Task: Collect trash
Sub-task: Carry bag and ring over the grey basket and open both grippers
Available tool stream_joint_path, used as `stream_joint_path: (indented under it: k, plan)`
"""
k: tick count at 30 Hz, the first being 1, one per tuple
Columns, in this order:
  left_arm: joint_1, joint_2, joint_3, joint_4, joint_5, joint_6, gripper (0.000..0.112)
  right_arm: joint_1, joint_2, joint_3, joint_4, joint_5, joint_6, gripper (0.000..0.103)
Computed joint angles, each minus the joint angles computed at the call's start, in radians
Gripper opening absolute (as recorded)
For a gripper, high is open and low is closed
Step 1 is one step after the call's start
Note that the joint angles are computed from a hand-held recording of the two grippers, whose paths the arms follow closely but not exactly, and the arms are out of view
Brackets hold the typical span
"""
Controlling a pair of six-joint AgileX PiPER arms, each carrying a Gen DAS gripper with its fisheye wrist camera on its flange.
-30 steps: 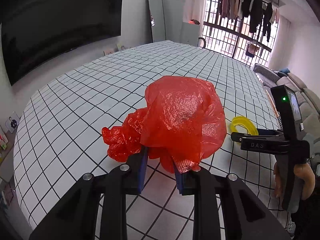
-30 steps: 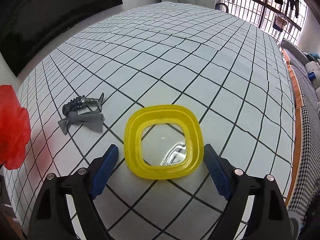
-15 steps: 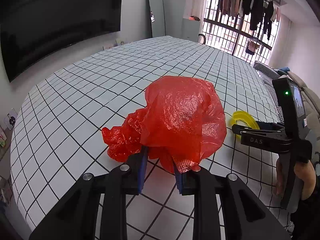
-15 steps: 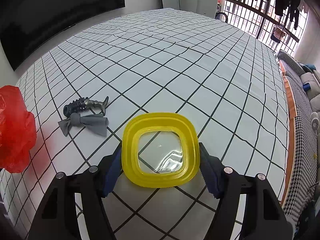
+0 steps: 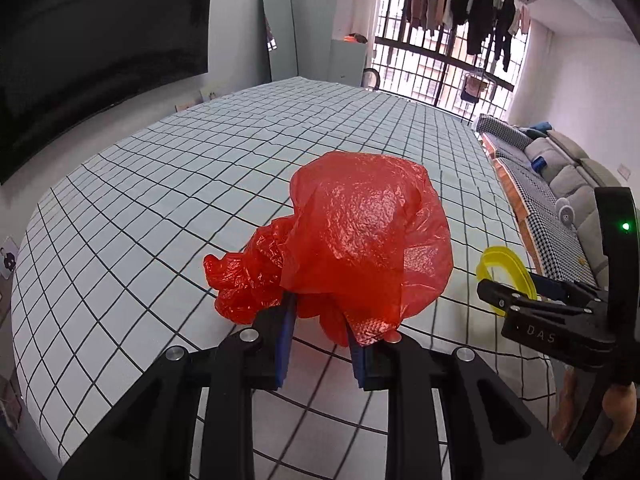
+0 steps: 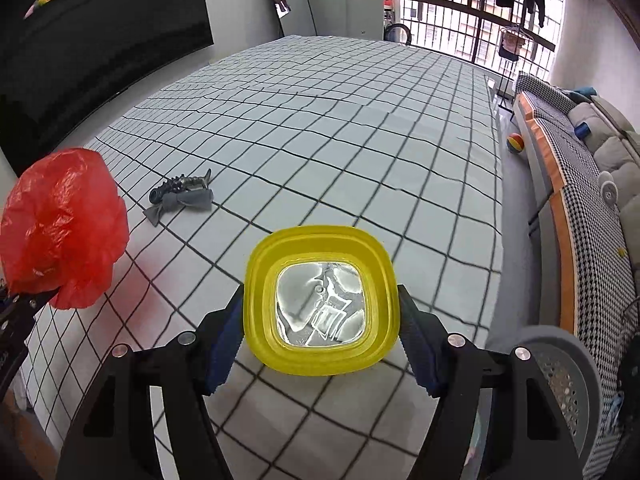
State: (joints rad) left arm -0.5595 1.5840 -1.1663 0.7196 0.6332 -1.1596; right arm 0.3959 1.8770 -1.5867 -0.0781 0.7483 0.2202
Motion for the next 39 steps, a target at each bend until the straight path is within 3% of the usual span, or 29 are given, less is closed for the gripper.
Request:
stream_joint_path:
  k: [7, 18, 25, 32, 39]
  plan:
    - [-0.130, 0.031, -0.065, 0.031, 0.047, -0.015, 0.024, -0.063, -0.229, 0.331, -0.054, -0.108, 0.111, 0.068]
    - [-0.291, 0.174, -0.265, -0.055, 0.080, 0.124, 0.024, -0.290, -0.504, 0.597, 0.014, -0.158, 0.002, 0.068]
    - [-0.351, 0.326, -0.457, -0.184, 0.111, 0.292, 0.024, -0.508, -0.610, 0.711, 0.190, -0.168, -0.237, 0.068]
    - [-0.394, 0.467, -0.634, -0.299, 0.162, 0.441, 0.024, -0.717, -0.631, 0.784, 0.397, -0.173, -0.500, 0.068]
    - [-0.420, 0.589, -0.804, -0.367, 0.233, 0.529, 0.024, -0.818, -0.612, 0.814, 0.528, -0.167, -0.660, 0.068]
